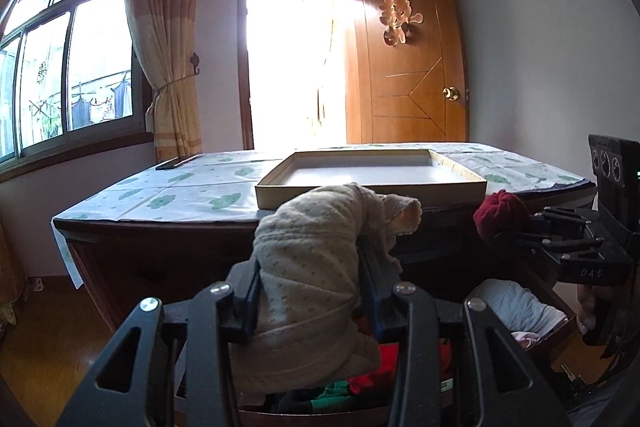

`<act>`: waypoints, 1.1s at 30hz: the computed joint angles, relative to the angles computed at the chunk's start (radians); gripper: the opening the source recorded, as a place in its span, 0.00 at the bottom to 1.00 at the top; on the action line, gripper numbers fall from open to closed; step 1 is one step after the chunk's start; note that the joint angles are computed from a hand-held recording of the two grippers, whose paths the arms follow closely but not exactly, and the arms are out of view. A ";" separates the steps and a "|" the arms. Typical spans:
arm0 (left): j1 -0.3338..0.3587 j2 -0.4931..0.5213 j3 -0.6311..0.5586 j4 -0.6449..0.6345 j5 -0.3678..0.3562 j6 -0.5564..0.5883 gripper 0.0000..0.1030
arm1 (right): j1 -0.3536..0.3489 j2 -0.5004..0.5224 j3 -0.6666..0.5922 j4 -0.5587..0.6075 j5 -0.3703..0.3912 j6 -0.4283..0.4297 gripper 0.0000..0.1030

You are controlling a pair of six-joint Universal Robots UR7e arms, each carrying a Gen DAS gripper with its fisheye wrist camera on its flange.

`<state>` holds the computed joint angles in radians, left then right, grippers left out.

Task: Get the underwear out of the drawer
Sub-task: 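Lift the beige garment and dark red sock out of the drawer with both tools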

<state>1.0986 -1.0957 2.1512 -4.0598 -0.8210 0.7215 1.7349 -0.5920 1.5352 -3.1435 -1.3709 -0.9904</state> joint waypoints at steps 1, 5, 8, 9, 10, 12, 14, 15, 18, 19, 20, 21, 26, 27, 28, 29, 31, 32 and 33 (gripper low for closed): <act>0.000 0.000 0.001 -0.008 -0.007 0.004 0.39 | -0.001 -0.001 0.002 -0.002 0.007 -0.001 0.40; -0.002 0.002 0.003 -0.028 -0.018 0.018 0.39 | -0.003 -0.002 0.008 -0.015 0.018 -0.004 0.40; -0.002 0.003 0.002 -0.044 -0.022 0.031 0.39 | -0.006 -0.003 0.015 -0.028 0.032 -0.008 0.40; -0.003 0.005 0.001 -0.051 -0.023 0.037 0.39 | -0.008 -0.003 0.016 -0.030 0.036 -0.010 0.40; -0.004 0.007 -0.001 -0.062 -0.025 0.046 0.39 | -0.009 -0.004 0.018 -0.034 0.041 -0.011 0.40; -0.006 0.011 -0.006 -0.069 -0.024 0.060 0.39 | -0.011 -0.004 0.023 -0.043 0.051 -0.014 0.40; -0.009 0.020 -0.014 -0.085 -0.018 0.083 0.39 | -0.011 -0.005 0.026 -0.053 0.053 -0.016 0.40; -0.010 0.022 -0.018 -0.085 -0.017 0.091 0.39 | -0.011 -0.005 0.027 -0.056 0.055 -0.015 0.40; -0.013 0.028 -0.034 -0.078 -0.014 0.104 0.39 | -0.009 -0.004 0.024 -0.056 0.051 -0.006 0.40; -0.014 0.030 -0.039 -0.074 -0.013 0.104 0.39 | -0.008 -0.005 0.025 -0.057 0.050 -0.004 0.40; -0.016 0.030 -0.042 -0.070 -0.013 0.104 0.39 | -0.008 -0.006 0.025 -0.058 0.051 -0.003 0.40; -0.016 0.029 -0.048 -0.063 -0.012 0.101 0.39 | -0.007 -0.008 0.027 -0.058 0.051 -0.002 0.40; -0.023 0.035 -0.087 -0.034 -0.003 0.106 0.39 | 0.001 -0.014 0.019 -0.054 0.048 0.010 0.40; -0.023 0.038 -0.094 -0.030 -0.003 0.109 0.39 | 0.002 -0.016 0.017 -0.051 0.049 0.014 0.40; -0.024 0.042 -0.104 -0.025 -0.001 0.114 0.39 | 0.003 -0.016 0.014 -0.048 0.049 0.019 0.40; -0.024 0.044 -0.110 -0.018 -0.002 0.115 0.39 | 0.004 -0.016 0.010 -0.044 0.049 0.023 0.40; -0.023 0.045 -0.121 0.003 -0.003 0.107 0.39 | 0.005 -0.016 0.004 -0.042 0.045 0.029 0.40; -0.024 0.049 -0.129 0.010 0.003 0.109 0.39 | 0.006 -0.016 0.000 -0.039 0.044 0.034 0.40; -0.024 0.051 -0.135 0.016 0.007 0.112 0.39 | 0.006 -0.016 -0.004 -0.036 0.043 0.040 0.40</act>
<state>1.0749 -1.0451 2.0165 -4.0438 -0.8141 0.8335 1.7407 -0.6076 1.5310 -3.1796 -1.3276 -0.9508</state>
